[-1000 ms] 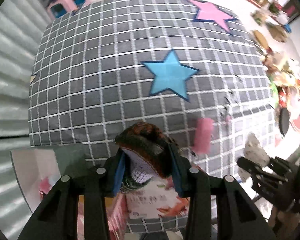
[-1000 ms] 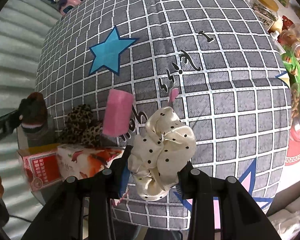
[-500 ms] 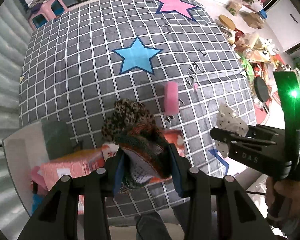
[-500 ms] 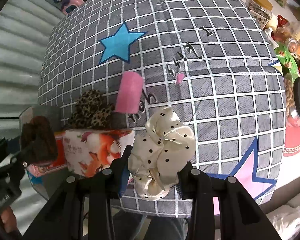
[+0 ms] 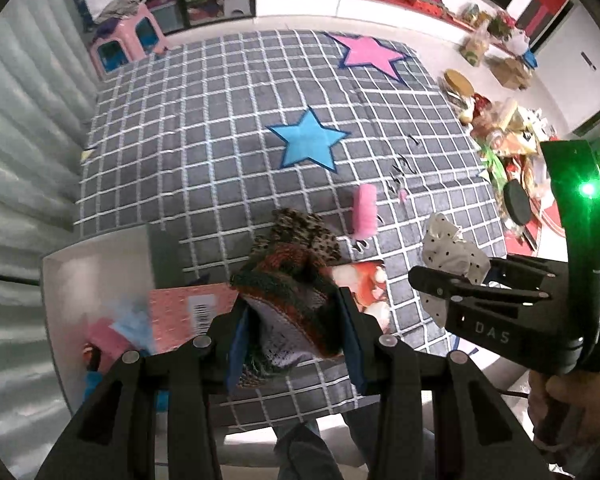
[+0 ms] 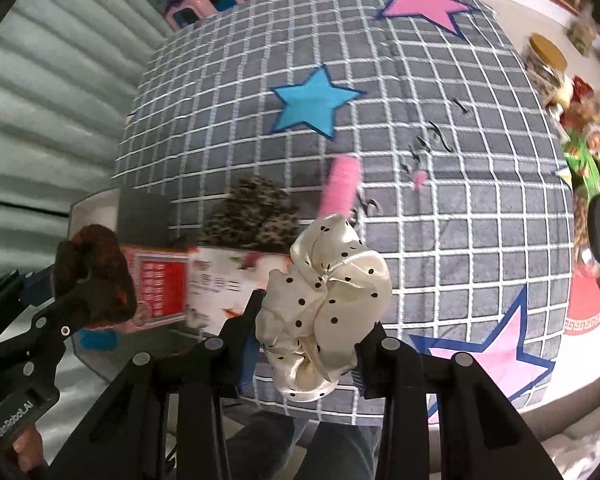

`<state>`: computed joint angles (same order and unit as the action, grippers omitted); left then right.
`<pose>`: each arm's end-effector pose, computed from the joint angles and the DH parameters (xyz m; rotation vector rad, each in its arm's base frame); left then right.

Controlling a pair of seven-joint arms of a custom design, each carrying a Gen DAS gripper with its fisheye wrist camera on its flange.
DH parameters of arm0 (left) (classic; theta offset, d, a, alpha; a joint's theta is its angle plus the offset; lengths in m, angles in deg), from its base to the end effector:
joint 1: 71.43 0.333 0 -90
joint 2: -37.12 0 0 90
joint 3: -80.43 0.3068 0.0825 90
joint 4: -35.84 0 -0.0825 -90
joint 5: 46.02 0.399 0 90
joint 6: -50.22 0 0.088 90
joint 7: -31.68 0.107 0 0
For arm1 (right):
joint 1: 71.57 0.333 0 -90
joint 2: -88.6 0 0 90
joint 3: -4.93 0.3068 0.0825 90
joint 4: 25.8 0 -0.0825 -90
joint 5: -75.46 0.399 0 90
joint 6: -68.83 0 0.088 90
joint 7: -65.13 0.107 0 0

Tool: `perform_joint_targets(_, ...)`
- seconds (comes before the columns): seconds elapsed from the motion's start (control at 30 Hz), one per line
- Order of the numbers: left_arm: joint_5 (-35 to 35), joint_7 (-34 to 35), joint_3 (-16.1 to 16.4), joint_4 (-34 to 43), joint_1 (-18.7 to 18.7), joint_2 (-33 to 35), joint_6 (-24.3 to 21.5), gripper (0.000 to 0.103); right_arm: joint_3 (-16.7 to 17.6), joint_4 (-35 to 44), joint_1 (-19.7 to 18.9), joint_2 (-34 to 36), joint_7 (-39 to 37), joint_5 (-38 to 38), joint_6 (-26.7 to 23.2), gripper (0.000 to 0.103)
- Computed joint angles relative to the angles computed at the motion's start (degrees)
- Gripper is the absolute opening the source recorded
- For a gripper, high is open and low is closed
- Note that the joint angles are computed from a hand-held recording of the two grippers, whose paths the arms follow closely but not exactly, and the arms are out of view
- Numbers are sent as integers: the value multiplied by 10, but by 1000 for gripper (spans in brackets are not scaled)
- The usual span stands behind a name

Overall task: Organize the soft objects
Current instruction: 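Lift the knit hat with left while right lifts the scrunchie toward the box, then carry the knit hat and polka-dot scrunchie over the white box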

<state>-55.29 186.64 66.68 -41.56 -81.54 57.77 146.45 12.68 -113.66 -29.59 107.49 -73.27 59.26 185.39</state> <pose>0.6212 -0.2641 0.5154 0.0811 -3.0028 0.3230 0.4654 0.5078 0.4734 -0.3363 2.8423 -0.0424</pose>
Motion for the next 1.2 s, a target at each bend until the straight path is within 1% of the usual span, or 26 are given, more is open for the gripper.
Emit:
perform_joint_targets(0.1, -5, -9, 3, 37, 5, 19, -9, 44, -4, 47, 0, 25, -27, -6, -23, 39)
perform_joint_targets(0.37, -14, -23, 3, 93, 14, 51, -15, 44, -23, 160, 7, 79, -94, -12, -86, 39)
perform_joint_targets(0.63, -22, -45, 0, 159, 19, 87, -30, 44, -41, 246, 14, 115, -149, -17, -142, 39)
perform_joint_targets(0.97, -25, -47, 0, 178, 26, 98, -45, 44, -54, 320, 22, 157, -185, -2, -172, 39)
perform_joint_targets(1.2, -34, -51, -1, 202, 33, 111, -56, 44, -67, 413, 30, 206, -214, 7, -223, 39)
